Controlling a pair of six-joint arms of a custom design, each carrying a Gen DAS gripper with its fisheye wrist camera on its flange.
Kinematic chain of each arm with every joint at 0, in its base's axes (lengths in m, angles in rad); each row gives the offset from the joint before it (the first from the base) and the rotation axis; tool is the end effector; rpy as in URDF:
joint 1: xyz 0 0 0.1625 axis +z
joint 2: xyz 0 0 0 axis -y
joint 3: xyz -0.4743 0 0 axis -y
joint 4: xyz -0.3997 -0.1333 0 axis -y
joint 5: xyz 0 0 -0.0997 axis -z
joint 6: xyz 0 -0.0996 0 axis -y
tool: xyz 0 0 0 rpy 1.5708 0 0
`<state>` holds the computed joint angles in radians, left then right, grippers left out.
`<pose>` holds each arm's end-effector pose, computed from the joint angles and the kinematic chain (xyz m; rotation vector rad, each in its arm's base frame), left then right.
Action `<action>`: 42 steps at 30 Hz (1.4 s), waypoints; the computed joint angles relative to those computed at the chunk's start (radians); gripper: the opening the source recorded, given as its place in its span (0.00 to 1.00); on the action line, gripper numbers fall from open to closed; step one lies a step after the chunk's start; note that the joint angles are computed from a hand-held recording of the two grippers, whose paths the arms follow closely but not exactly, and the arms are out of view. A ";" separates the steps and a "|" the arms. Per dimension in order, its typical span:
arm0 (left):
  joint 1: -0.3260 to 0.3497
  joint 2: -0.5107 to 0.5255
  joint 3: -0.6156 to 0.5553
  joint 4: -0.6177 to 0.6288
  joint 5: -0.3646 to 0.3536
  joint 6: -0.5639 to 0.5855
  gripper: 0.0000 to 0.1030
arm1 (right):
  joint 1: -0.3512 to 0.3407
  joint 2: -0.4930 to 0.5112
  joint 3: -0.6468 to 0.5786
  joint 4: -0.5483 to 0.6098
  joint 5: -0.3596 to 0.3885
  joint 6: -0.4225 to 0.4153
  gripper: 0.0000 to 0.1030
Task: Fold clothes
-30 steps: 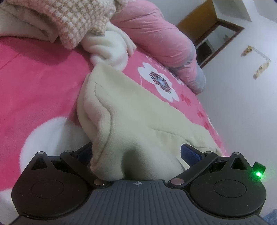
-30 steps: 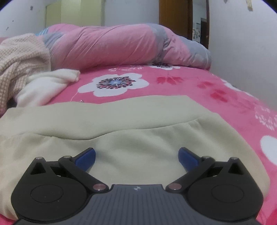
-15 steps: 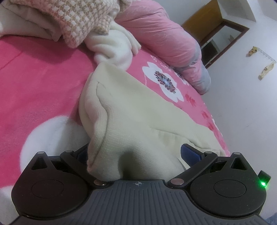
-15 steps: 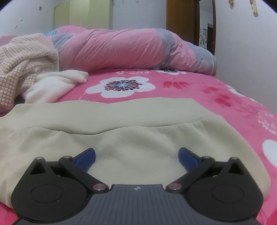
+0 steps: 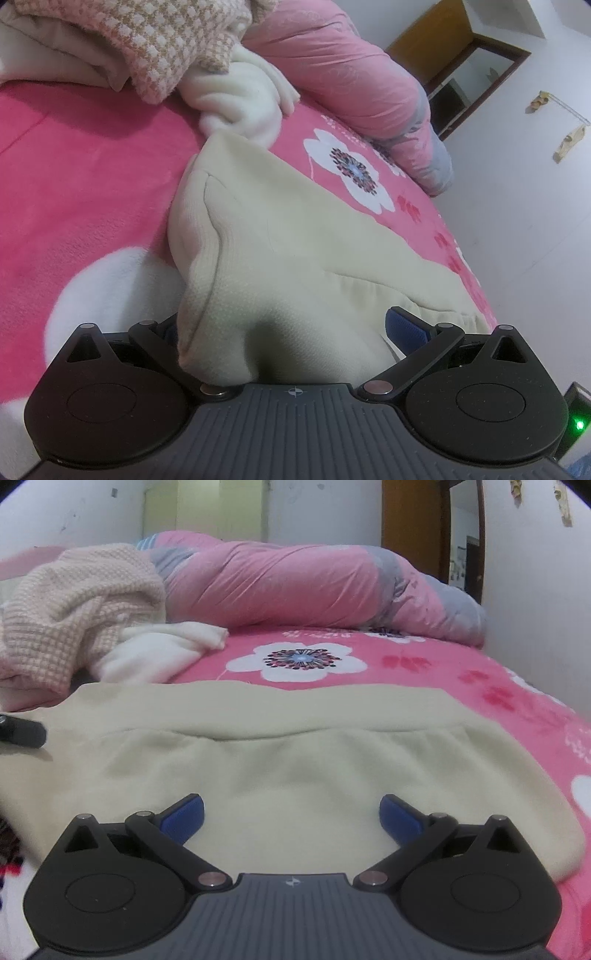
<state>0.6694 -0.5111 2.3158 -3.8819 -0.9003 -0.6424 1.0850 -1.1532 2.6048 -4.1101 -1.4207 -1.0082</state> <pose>-0.2287 -0.4299 -0.0142 0.1098 2.7709 -1.1833 -0.0433 -0.3994 0.2417 0.6832 -2.1579 1.1187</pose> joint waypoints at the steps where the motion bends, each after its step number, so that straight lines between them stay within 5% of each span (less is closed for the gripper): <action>1: 0.001 0.003 0.001 -0.008 -0.002 0.007 1.00 | -0.006 0.001 0.010 -0.020 0.001 -0.022 1.00; 5: 0.003 0.009 0.003 -0.029 -0.012 0.040 1.00 | 0.004 -0.018 0.033 -0.039 -0.034 -0.081 1.00; 10: 0.007 0.012 0.005 -0.043 -0.020 0.050 1.00 | 0.091 -0.033 -0.001 -0.016 -0.106 -0.043 1.00; 13: 0.006 0.008 0.005 -0.033 -0.021 0.043 1.00 | 0.137 0.003 -0.025 -0.028 -0.089 -0.013 1.00; 17: 0.014 0.007 0.009 -0.048 -0.036 0.045 1.00 | 0.118 0.154 -0.033 -0.137 -0.115 -0.104 1.00; 19: 0.013 0.010 0.010 -0.054 -0.036 0.058 1.00 | 0.063 0.172 -0.012 -0.182 -0.035 -0.047 1.00; 22: 0.012 0.010 0.011 -0.052 -0.036 0.070 1.00 | 0.106 0.118 -0.017 -0.114 -0.092 -0.032 1.00; 28: 0.010 0.020 0.014 -0.074 -0.034 0.087 1.00 | 0.150 0.161 -0.061 -0.209 -0.107 0.018 0.99; 35: 0.012 0.016 0.013 -0.066 -0.036 0.088 1.00 | 0.220 0.229 -0.151 -0.157 -0.261 -0.065 1.00; 42: 0.010 0.023 0.015 -0.079 -0.035 0.102 1.00 | 0.206 0.270 -0.093 -0.255 -0.219 -0.118 0.99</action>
<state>0.6792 -0.4881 2.3309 -3.9606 -0.9351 -0.5407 1.2912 -0.8829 2.5114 -4.3655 -1.6402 -1.1259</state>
